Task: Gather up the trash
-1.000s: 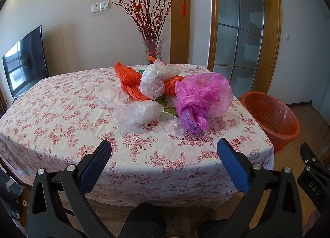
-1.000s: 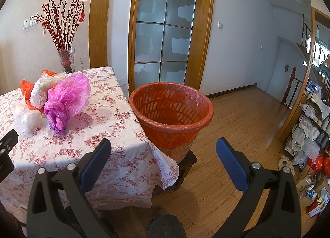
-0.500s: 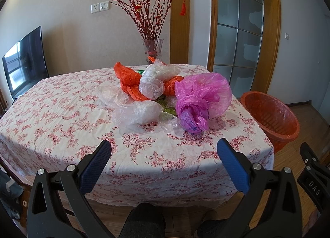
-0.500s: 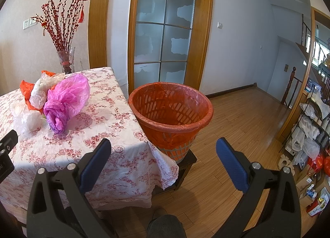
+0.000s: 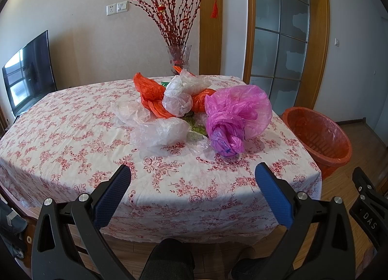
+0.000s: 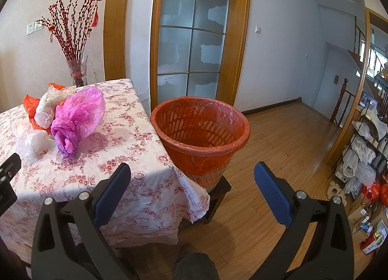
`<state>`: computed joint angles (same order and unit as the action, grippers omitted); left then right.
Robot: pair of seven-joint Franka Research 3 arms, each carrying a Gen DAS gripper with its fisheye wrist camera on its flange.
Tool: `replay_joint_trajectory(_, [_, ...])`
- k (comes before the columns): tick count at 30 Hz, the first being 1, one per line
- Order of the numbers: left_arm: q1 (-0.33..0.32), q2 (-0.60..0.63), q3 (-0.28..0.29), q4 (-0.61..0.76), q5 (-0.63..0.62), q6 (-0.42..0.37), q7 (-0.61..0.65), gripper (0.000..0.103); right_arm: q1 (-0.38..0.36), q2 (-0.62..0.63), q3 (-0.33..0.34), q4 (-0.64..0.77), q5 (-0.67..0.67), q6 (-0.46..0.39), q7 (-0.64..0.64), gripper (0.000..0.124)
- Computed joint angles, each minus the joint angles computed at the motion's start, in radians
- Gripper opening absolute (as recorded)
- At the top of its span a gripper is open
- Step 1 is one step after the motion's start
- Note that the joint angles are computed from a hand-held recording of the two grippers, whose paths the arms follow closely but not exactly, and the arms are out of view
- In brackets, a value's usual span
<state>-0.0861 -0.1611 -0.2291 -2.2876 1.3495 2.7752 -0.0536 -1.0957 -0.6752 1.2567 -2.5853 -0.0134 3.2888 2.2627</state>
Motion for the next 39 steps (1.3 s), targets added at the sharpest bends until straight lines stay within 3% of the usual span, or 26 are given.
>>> replay_joint_trajectory(39, [-0.002,0.019,0.011,0.004,0.020,0.004,-0.023,0.101,-0.005,0.002,0.005,-0.001,0.001,0.005,0.000,0.099])
